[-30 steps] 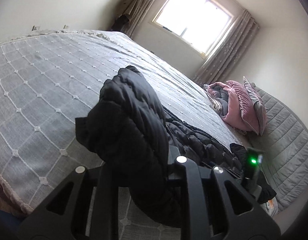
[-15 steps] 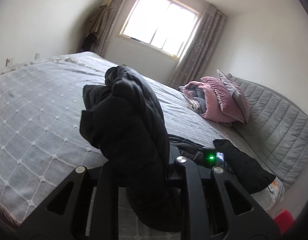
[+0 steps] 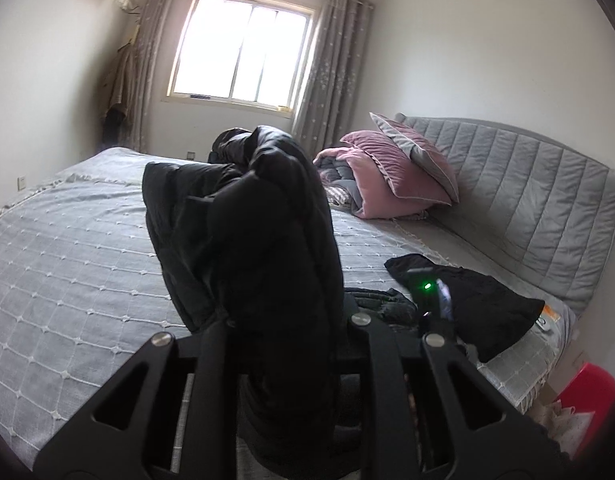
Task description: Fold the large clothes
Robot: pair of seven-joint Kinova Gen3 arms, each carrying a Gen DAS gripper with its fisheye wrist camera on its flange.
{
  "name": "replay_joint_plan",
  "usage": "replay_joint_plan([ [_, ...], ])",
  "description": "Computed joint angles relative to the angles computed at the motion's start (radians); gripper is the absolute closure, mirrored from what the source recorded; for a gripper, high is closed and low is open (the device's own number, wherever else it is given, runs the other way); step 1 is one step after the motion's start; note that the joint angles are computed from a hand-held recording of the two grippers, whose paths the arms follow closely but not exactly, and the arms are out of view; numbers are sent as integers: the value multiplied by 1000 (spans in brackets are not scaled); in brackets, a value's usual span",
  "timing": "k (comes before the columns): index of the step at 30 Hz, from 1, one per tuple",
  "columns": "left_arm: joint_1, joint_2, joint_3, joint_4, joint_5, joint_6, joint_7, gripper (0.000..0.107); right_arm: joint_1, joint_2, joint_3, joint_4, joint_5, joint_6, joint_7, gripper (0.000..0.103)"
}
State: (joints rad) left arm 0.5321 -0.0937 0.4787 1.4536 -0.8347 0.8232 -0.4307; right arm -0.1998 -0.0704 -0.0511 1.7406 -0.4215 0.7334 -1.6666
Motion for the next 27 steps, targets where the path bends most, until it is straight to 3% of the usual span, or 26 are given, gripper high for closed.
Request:
replay_joint_plan([
  [5, 72, 85, 20, -97, -42, 59, -67, 88, 202, -86, -52, 44, 5, 28, -88, 67],
  [9, 172, 174, 22, -195, -109, 164, -112, 88, 385, -137, -163, 53, 143, 67, -225, 67],
  [12, 244, 226, 12, -248, -142, 209, -152, 88, 509, -138, -190, 62, 208, 131, -276, 66],
  [14, 279, 247, -1, -267, -145, 220, -181, 89, 516, -90, -144, 50, 169, 168, -251, 65],
  [17, 307, 265, -27, -294, -113, 218, -215, 89, 403, -38, -7, 55, 47, 186, -164, 65],
  [19, 334, 276, -47, -312, -114, 236, -238, 90, 354, -9, 37, 47, 14, 183, -100, 65],
  [22, 374, 284, -77, -333, -120, 263, -285, 90, 390, 35, -17, 17, -5, 181, -62, 64],
  [25, 385, 301, -100, -375, -61, 280, -369, 90, 495, 52, -132, -19, 13, 208, -64, 64],
  [27, 387, 321, -116, -402, -10, 271, -389, 89, 500, 54, -161, -32, 38, 206, -90, 64],
])
